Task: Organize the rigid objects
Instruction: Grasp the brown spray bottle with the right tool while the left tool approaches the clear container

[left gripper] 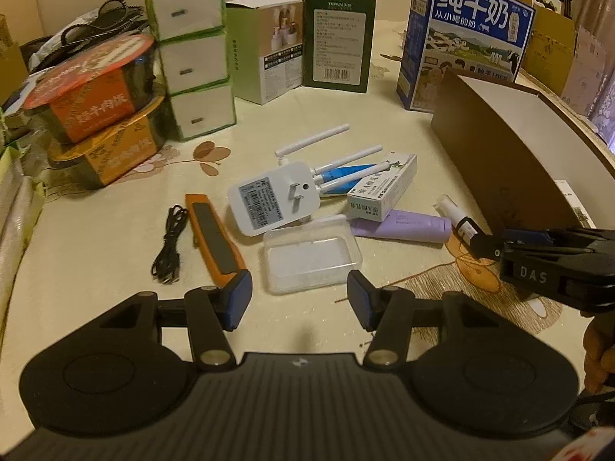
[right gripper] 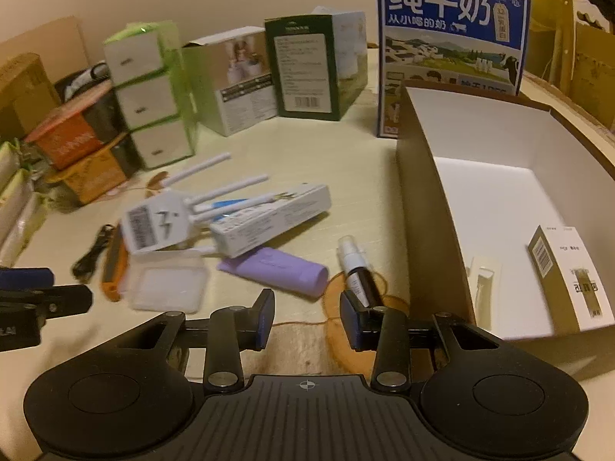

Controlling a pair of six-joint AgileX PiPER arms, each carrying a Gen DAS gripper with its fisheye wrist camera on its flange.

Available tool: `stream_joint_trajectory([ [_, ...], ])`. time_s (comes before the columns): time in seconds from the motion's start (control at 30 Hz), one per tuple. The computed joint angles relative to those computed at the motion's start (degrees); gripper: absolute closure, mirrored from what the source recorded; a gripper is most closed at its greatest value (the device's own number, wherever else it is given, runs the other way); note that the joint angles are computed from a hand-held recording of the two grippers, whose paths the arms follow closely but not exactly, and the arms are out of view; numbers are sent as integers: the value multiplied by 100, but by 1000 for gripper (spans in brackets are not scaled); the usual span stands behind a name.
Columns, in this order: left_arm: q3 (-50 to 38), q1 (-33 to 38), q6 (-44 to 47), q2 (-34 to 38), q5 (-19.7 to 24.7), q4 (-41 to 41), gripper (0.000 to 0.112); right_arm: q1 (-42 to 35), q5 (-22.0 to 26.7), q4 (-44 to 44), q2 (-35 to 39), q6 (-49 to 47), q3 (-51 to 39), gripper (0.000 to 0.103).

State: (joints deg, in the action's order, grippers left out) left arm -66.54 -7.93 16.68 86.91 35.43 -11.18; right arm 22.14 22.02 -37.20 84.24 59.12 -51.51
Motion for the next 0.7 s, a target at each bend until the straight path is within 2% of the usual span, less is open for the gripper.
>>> stream_joint_trajectory([
  [0.27,-146,-107,40,500,-300,-107,61,37,485,-800,335,673,-87,71],
  [0.37,-223,-146,-9,696,-373,-110,59,-156,296,-775,394,597,-62,71],
  [0.53,-338,-220,-164,961,-482,-35,57,-136,524,-688,890,338,-422,70],
  [0.6,-359,-239,-202,1035,-526,1,57,-96,599,-919,1094,630,-517,70],
  [0.7,-404,-252,-312,1127,-553,95,57,-166,538,-926,1385,608,-671,69],
])
